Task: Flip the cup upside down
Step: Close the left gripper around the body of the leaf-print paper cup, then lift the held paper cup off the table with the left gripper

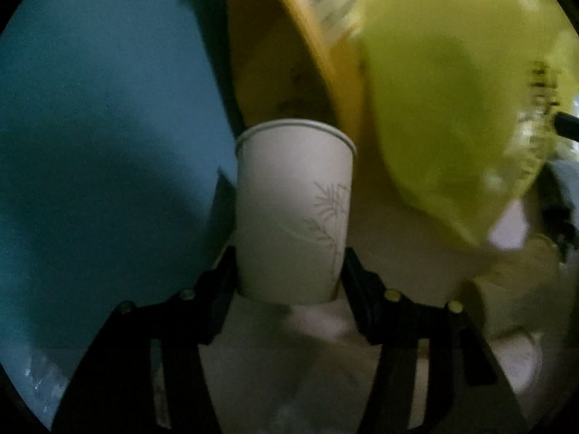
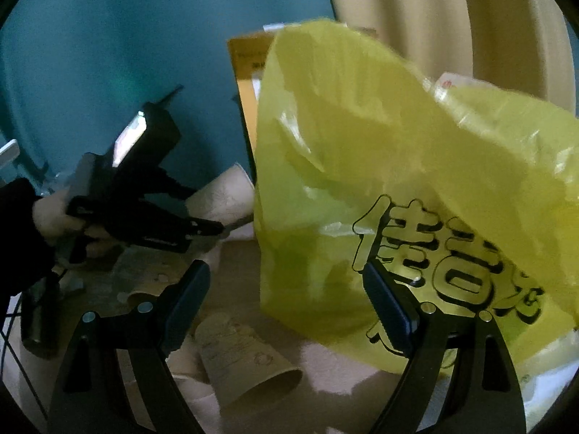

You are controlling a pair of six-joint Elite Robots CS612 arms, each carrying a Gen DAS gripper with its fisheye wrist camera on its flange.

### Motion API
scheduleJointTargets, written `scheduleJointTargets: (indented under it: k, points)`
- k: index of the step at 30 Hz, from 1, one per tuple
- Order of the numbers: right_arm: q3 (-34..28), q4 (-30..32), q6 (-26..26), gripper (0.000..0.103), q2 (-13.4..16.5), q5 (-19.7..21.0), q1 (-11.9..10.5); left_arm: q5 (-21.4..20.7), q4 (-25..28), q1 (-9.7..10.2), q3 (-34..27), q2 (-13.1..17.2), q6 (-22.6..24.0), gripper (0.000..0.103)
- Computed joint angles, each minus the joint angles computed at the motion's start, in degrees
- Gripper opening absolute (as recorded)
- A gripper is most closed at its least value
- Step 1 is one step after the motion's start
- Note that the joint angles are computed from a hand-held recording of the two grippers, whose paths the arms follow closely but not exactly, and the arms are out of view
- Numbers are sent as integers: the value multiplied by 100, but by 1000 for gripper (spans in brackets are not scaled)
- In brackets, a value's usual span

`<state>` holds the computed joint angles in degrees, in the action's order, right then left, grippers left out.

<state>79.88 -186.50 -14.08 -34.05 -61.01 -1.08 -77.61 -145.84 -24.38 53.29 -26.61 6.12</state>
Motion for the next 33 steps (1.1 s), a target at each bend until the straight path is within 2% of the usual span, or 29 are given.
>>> scheduleJointTargets:
  k: [4, 8, 10, 13, 15, 17, 22, 28, 33]
  points:
    - [321, -154, -177, 89, -198, 27, -47, -83, -374, -96, 756, -488, -173, 57]
    - [686, -108, -433, 89, -433, 154, -117, 9, -752, -284, 1659, -1043, -442, 57]
    - [883, -79, -600, 89, -564, 252, -154, 129, -1167, -455, 2410, -1409, -718, 57]
    - [1229, -42, -863, 89, -770, 463, -237, 341, -1588, -688, 3122, -1713, -1178, 57]
    - [1476, -5, -1096, 89, -901, 578, -271, 482, -1940, -881, 3596, -1839, -1601, 57]
    - [1658, 44, -1287, 89, -985, 692, -302, 519, -2180, -990, 3957, -1967, -1898, 57]
    - [2145, 314, -1886, 89, -1200, 905, -368, 721, -2547, -1380, 4588, -2078, -2519, 57]
    - [2712, 693, -3050, 89, -1399, 1104, -434, 896, -2615, -1723, 5071, -2154, -3041, 57]
    - [2962, 906, -3572, 89, -1428, 1182, -457, 980, -2712, -1900, 5297, -2113, -3472, 57]
